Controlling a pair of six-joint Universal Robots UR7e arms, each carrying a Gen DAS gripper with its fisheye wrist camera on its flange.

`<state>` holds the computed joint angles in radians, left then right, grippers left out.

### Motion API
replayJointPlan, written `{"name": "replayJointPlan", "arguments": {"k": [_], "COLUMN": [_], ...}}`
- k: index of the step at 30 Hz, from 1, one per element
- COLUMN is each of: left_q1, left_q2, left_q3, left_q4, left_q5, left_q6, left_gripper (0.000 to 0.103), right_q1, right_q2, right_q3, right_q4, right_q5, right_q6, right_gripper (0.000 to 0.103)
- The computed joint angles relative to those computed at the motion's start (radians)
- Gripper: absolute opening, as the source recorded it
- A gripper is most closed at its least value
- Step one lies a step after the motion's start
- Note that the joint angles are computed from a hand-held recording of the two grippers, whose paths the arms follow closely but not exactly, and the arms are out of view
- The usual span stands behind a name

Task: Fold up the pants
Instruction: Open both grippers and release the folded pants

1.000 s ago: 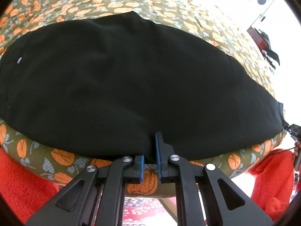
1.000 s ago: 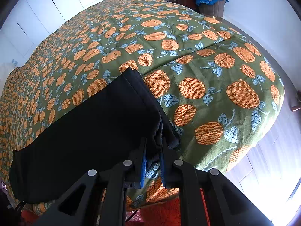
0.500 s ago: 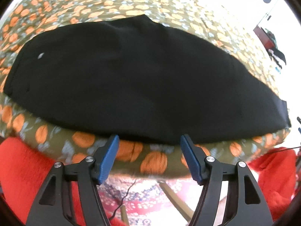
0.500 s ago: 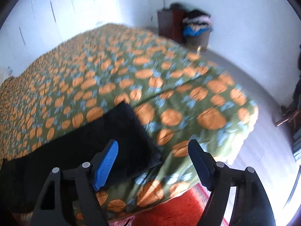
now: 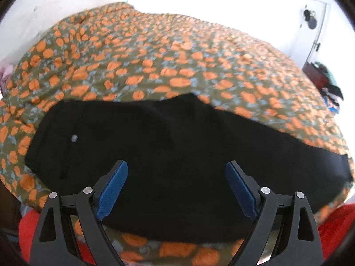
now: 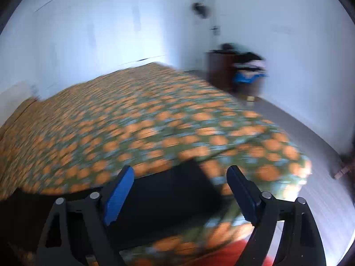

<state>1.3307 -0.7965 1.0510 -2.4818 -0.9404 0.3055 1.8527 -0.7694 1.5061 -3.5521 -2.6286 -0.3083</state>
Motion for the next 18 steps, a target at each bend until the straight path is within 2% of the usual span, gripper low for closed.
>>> {"name": "replayJointPlan", "arguments": {"k": [4, 7, 9, 11, 13, 18], "left_q1": [0.021, 0.025, 0.022, 0.020, 0.019, 0.022], "left_q2": [0.006, 0.019, 0.015, 0.018, 0.022, 0.023], "left_q3": [0.030, 0.010, 0.016, 0.022, 0.024, 0.022], "left_q4": [0.021, 0.078, 0.081, 0.089, 0.089, 0.098], "left_q5": [0.081, 0.124, 0.125, 0.144, 0.158, 0.155], "left_q6": [0.025, 0.018, 0.010, 0.016, 0.023, 0.010], "left_gripper": [0.091, 0.091, 0.091, 0.094, 0.096, 0.097], "right_q1": [-0.014, -0.044, -0.075, -0.099, -0.123, -0.139], "right_q2": [0.033, 0.050, 0.047, 0.032, 0.011, -0.009], "right_q3": [-0.002, 0.006, 0.006, 0.011, 0.034, 0.066], "right_q4": [0.167, 0.275, 0.421, 0.513, 0.518, 0.492], "right_q5": [0.134, 0.188, 0.205, 0.227, 0.272, 0.310], "right_q6": [0.089, 0.147, 0.246, 0.342, 0.409, 0.447], "right_gripper": [0.086, 0.086, 0.086, 0.086, 0.086, 0.087]}}
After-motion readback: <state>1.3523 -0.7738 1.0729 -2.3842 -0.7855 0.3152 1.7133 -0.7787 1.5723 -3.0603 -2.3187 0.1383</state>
